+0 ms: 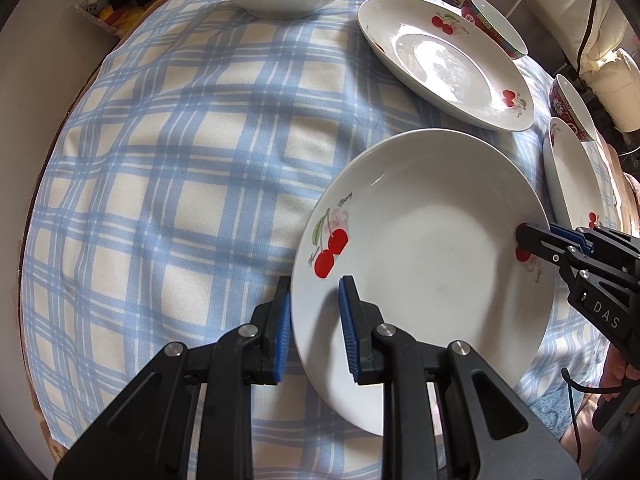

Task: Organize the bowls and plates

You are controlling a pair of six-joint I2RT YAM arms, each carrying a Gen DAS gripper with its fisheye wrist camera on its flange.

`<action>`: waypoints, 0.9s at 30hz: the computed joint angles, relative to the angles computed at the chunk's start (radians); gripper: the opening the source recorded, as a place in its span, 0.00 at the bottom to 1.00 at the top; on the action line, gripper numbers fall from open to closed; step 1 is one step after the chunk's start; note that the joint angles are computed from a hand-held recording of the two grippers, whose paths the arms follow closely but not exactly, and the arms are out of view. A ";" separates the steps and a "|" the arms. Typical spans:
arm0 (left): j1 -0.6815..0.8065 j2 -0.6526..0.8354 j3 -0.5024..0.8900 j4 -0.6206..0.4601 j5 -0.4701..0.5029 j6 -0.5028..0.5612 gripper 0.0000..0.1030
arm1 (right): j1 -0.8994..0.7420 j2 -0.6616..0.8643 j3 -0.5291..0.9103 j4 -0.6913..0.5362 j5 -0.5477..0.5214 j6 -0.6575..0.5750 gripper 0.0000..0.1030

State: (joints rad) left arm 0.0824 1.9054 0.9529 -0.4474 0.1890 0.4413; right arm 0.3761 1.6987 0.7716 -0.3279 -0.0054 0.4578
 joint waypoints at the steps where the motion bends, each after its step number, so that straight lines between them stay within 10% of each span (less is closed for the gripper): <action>1: -0.003 -0.016 -0.011 0.015 -0.009 -0.002 0.22 | -0.004 -0.004 -0.004 0.005 -0.006 -0.001 0.14; 7: 0.026 -0.071 0.006 0.019 -0.006 -0.017 0.28 | -0.035 -0.091 -0.012 -0.002 0.031 -0.027 0.14; 11: 0.035 -0.069 0.070 0.005 0.011 -0.030 0.54 | -0.096 -0.151 0.003 -0.005 0.032 -0.061 0.15; 21: -0.078 0.014 0.268 0.009 -0.047 -0.150 0.86 | -0.212 -0.053 0.153 -0.011 0.078 -0.157 0.74; 27: -0.142 0.178 0.489 -0.084 -0.058 -0.197 0.86 | -0.280 0.058 0.256 -0.013 0.070 -0.205 0.76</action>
State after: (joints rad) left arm -0.0597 2.0838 1.4424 -0.5318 0.1309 0.2440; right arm 0.0960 1.7570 1.0276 -0.3414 0.0645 0.2527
